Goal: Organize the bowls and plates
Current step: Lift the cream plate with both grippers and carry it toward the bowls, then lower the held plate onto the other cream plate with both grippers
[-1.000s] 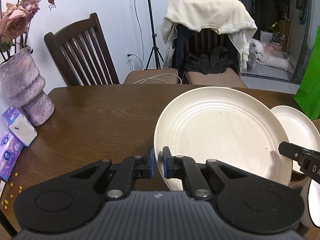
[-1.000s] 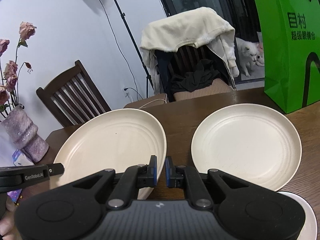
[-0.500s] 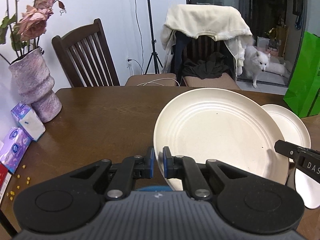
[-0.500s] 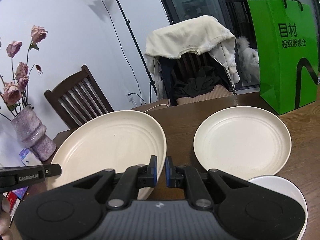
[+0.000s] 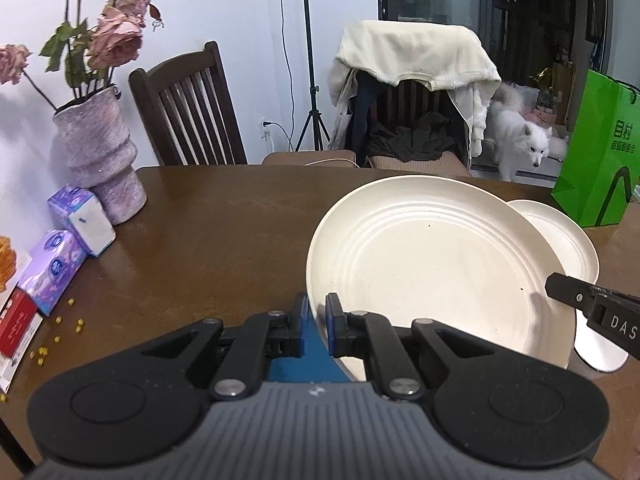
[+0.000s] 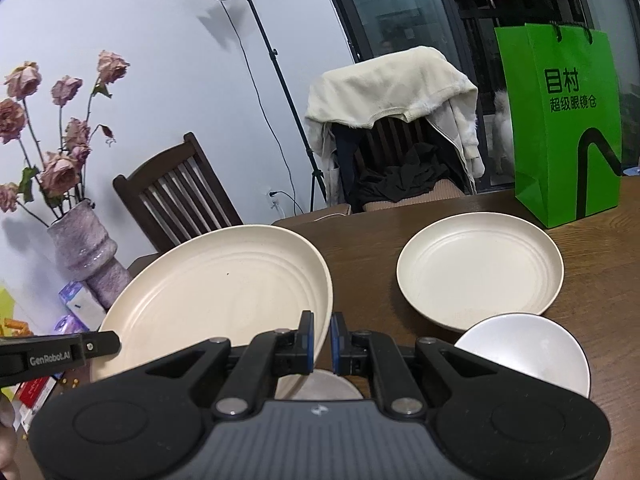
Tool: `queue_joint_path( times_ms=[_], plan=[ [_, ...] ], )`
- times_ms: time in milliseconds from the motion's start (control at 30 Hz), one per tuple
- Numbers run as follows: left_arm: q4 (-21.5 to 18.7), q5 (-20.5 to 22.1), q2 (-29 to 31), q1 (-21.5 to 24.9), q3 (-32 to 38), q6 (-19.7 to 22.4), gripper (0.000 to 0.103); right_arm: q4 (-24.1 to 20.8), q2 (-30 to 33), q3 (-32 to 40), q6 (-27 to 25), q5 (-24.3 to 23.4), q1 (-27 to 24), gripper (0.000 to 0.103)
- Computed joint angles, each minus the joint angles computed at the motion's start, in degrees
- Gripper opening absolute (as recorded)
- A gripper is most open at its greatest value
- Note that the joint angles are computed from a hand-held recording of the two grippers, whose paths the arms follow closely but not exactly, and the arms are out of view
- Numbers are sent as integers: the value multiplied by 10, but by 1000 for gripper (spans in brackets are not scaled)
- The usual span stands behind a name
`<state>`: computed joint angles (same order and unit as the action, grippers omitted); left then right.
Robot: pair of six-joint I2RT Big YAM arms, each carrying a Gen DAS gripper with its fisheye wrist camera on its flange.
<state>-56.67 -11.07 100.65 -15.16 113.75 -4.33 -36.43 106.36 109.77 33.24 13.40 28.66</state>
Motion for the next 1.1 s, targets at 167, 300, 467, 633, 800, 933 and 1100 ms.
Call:
queue_joint_path(
  times_ms=[167, 300, 467, 633, 800, 933, 1100],
  plan=[
    [17, 0, -41, -1, -51, -4, 9, 10, -25, -30, 2, 13, 13, 8],
    [25, 3, -70, 1, -85, -8, 9, 16, -46, -55, 4, 22, 25, 8],
    [35, 6, -109, 3, -129, -14, 9, 19, -67, -80, 4, 33, 39, 8],
    [45, 6, -148, 5, -171, -18, 9, 20, -88, -104, 6, 49, 58, 8],
    [49, 4, -182, 6, -206, -18, 9, 16, -102, -120, 12, 63, 77, 8],
    [53, 6, -203, 6, -229, -18, 9, 16, -118, -138, 18, 76, 92, 8],
    [57, 5, -224, 6, -254, -12, 9, 9, -128, -153, 28, 86, 105, 8]
  ],
)
